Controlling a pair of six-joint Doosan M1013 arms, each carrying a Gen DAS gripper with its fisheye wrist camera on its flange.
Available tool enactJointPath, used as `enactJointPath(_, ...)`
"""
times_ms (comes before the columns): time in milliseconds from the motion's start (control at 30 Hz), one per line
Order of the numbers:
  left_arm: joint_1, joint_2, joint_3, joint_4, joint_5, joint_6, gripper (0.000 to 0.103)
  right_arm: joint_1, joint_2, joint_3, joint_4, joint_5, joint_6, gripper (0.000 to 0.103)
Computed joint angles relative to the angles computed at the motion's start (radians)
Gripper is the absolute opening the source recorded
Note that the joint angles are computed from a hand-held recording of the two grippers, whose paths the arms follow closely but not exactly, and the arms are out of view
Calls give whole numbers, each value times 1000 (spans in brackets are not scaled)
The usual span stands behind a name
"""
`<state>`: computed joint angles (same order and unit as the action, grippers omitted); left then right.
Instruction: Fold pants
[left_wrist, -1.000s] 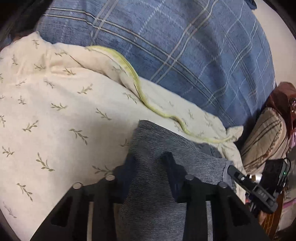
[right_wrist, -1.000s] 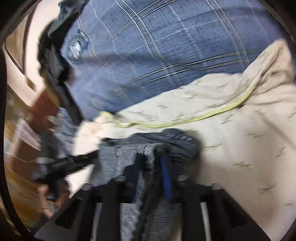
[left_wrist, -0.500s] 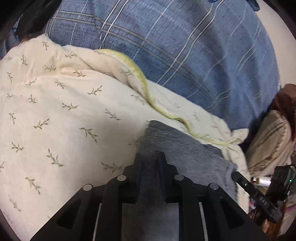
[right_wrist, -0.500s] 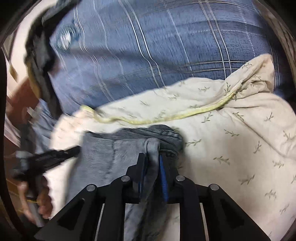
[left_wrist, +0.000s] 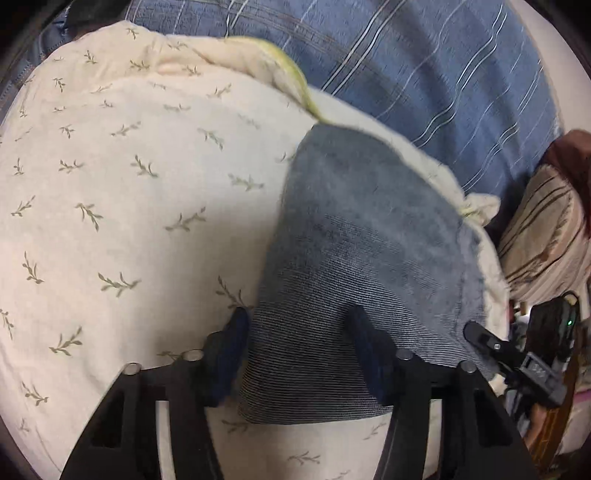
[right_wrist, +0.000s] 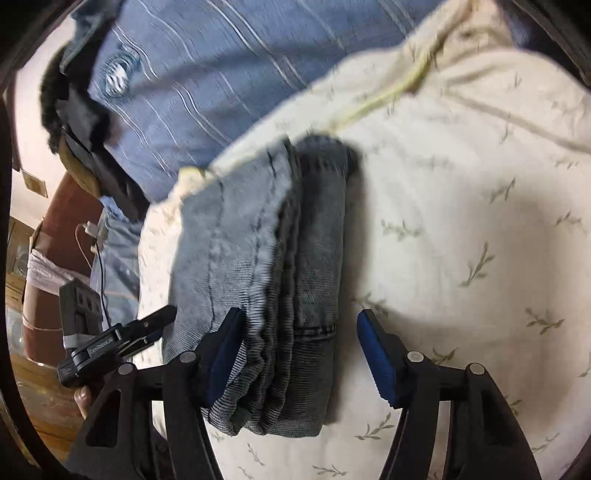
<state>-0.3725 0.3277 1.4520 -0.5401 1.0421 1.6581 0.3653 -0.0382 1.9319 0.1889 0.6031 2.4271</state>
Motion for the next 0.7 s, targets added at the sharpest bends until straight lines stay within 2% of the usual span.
enactJointPath(33,-2,3,-3,6,-3,-8,50,-11,-1,12,68,-20,-44,60)
enactJointPath(67,-4,0,-1,9,-14,-15,44,-22,-6,30,151,-51,-101,49)
enactJointPath(100,-4,2,-5,8,-12,-15,39,-31,-9,45,238,-84,-157,45)
enactJointPath(133,-4,1,-5,-2,-11,-6,27,-37,-8,48,273,-86,-190,43)
enactJointPath(167,-2,-3,-2,-22,-15,12,14,-35,-7,43,256,-78,-187,40)
enactJointPath(233,10,-21,14,-92,-35,50,7,-14,-16,29,162,-86,-126,35)
enactJointPath(267,24,-33,27,-161,-46,86,7,-5,-22,20,111,-85,-102,34)
enactJointPath(333,34,-41,36,-192,-49,93,8,14,-29,-3,-49,-76,-21,34)
enactJointPath(400,25,-24,21,-143,-11,58,9,-2,-18,-5,-12,-52,-63,34)
enactJointPath(467,19,3,5,-104,38,22,15,-11,0,-6,-8,-7,-67,40)
enactJointPath(500,23,10,3,-110,45,10,17,-13,1,-1,8,-15,-77,41)
enactJointPath(567,34,15,-2,-135,55,14,24,-13,-4,-6,10,-14,-91,45)
enactJointPath(700,40,-16,33,-142,14,62,32,34,-36,-2,-126,-33,48,47)
